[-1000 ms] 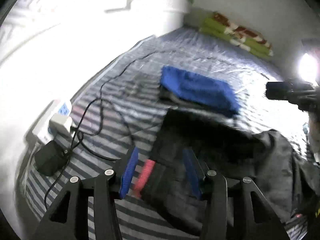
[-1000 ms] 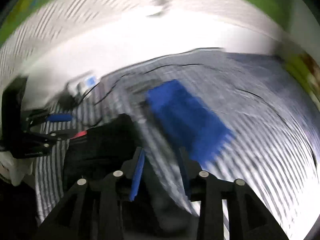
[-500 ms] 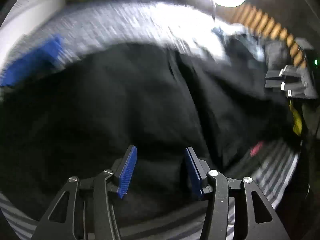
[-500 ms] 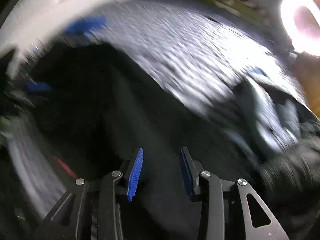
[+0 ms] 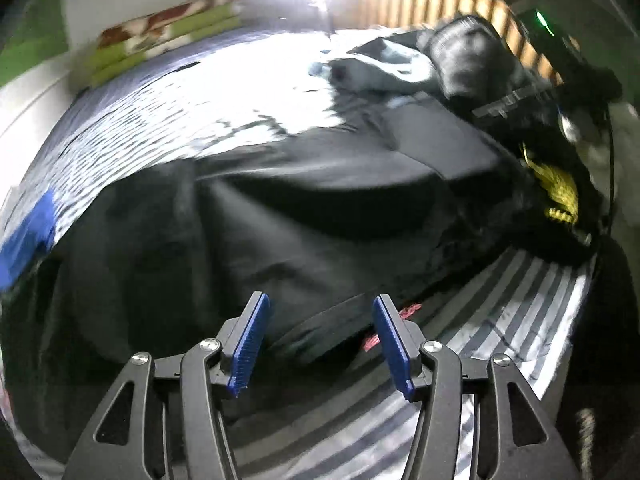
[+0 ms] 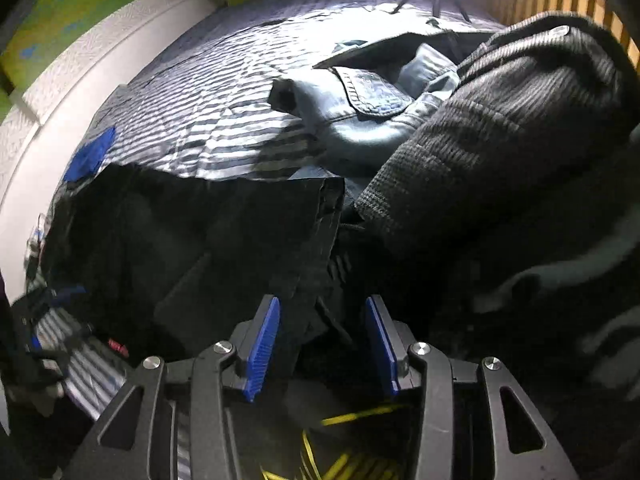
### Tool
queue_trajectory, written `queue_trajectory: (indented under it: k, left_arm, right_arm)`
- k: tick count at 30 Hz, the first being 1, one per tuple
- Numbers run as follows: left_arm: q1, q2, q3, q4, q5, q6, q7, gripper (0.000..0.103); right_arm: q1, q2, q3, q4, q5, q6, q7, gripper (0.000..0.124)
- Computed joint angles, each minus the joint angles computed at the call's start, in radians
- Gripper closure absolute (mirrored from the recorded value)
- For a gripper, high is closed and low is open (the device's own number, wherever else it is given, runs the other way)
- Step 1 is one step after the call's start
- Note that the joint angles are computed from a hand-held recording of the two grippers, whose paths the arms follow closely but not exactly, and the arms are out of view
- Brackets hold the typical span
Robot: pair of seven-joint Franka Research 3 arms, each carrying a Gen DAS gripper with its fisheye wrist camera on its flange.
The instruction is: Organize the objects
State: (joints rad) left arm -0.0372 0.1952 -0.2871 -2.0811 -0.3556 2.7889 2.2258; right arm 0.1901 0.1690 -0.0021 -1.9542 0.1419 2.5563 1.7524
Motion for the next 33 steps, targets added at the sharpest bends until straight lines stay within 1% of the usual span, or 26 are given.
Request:
queue_trajectory:
  k: [3, 4, 7, 9, 11, 13, 16, 17, 18, 20, 23, 25, 30, 31, 32, 33]
  left_arm:
    - [-0.027, 0.054, 0.016, 0.046, 0.093, -0.021, -0.052, 0.045]
    - [-0.026, 0.068, 0.015, 0.055, 0.104, -0.029, -0.067, 0.045]
    - [-0.02, 0.12, 0.0, 0.101, 0.133, -0.035, -0.078, 0.045]
    - [0.003, 0.132, -0.021, 0.119, 0.121, -0.052, -0.067, 0.045]
    - [0.01, 0.14, -0.029, 0.126, 0.118, -0.06, -0.072, 0.045]
    - [0.016, 0.138, -0.033, 0.124, 0.122, -0.06, -0.069, 0.045]
    - [0.023, 0.146, -0.041, 0.135, 0.113, -0.07, -0.064, 0.045]
    - [0.025, 0.15, -0.043, 0.14, 0.11, -0.073, -0.062, 0.045]
    - [0.028, 0.153, -0.045, 0.143, 0.107, -0.076, -0.059, 0.045]
    - [0.031, 0.154, -0.047, 0.146, 0.101, -0.08, -0.055, 0.045]
    - [0.035, 0.154, -0.051, 0.147, 0.092, -0.087, -0.047, 0.045]
    - [0.038, 0.158, -0.052, 0.153, 0.085, -0.095, -0.038, 0.045]
    - [0.04, 0.162, -0.054, 0.157, 0.072, -0.098, -0.023, 0.045]
    - [0.04, 0.163, -0.054, 0.159, 0.07, -0.101, -0.022, 0.045]
    - [0.04, 0.164, -0.054, 0.16, 0.068, -0.103, -0.022, 0.045]
    - [0.04, 0.163, -0.054, 0.16, 0.067, -0.103, -0.019, 0.045]
  right_arm:
    - [-0.007, -0.018, 0.008, -0.032, 0.062, 0.051, 0.006, 0.083]
    - [-0.015, -0.037, 0.016, -0.046, 0.11, 0.051, -0.014, 0.083]
    - [-0.023, -0.084, 0.028, -0.076, 0.198, 0.022, -0.077, 0.083]
    - [-0.015, -0.12, 0.032, -0.108, 0.215, -0.002, -0.088, 0.083]
    - [-0.005, -0.157, 0.036, -0.147, 0.231, -0.023, -0.08, 0.083]
    - [0.006, -0.197, 0.041, -0.202, 0.301, -0.014, -0.101, 0.086]
    - [0.021, -0.221, 0.039, -0.235, 0.408, -0.024, -0.146, 0.089]
    - [0.025, -0.219, 0.04, -0.235, 0.423, -0.029, -0.149, 0.09]
    - [0.027, -0.212, 0.041, -0.23, 0.41, -0.033, -0.142, 0.09]
    - [0.027, -0.187, 0.045, -0.211, 0.333, -0.046, -0.076, 0.091]
    - [0.027, -0.164, 0.043, -0.203, 0.312, -0.053, -0.04, 0.09]
    - [0.029, -0.15, 0.043, -0.197, 0.256, -0.054, 0.002, 0.09]
    - [0.029, -0.147, 0.044, -0.2, 0.279, -0.044, -0.024, 0.089]
    - [0.031, -0.144, 0.046, -0.195, 0.284, -0.042, -0.029, 0.094]
    - [0.034, -0.141, 0.049, -0.189, 0.289, -0.042, -0.041, 0.105]
    - [0.037, -0.141, 0.051, -0.184, 0.279, -0.043, -0.041, 0.108]
